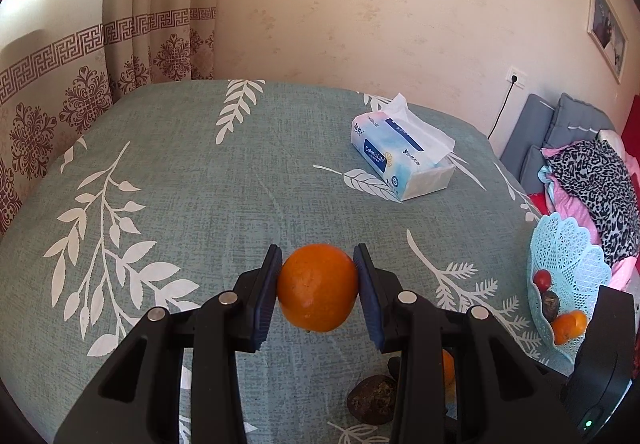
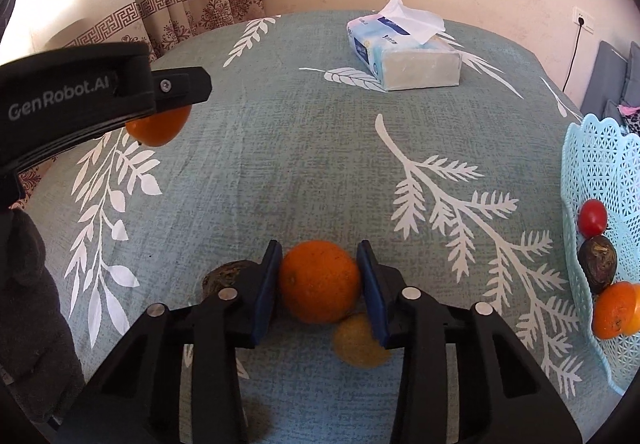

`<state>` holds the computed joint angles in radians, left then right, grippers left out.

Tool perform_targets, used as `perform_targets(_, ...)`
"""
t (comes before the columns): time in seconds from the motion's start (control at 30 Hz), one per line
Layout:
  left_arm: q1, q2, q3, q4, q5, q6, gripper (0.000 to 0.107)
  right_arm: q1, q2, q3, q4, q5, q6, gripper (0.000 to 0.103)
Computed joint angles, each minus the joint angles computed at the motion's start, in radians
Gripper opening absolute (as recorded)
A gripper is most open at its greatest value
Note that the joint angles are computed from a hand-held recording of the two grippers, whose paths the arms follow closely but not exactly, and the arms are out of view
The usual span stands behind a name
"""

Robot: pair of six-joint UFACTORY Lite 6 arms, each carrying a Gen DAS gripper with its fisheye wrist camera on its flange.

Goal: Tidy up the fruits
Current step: 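Grasp an orange with right tool while left tool holds its orange, then carry orange into basket with right tool and open it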

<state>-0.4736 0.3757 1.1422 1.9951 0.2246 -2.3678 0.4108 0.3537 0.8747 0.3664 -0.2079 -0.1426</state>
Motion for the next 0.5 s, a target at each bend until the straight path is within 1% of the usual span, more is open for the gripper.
perform_targets(0.07,-0.001,0.002,-0.001,0.011,0.001,-0.013,0.037,0.016,-0.006,-0.005,0.090,-0.009,-0.087,0.039)
perform_targets(0.2,-0.001,0.001,-0.001,0.013,0.001,-0.014,0.037,0.010,-0.027,-0.023,0.043,-0.009,-0.031,0.039)
perform_targets(0.5,-0.013,0.006,-0.002,0.040,0.011,-0.037,0.037,-0.027,-0.141,-0.098,0.011,-0.016,0.018,0.039)
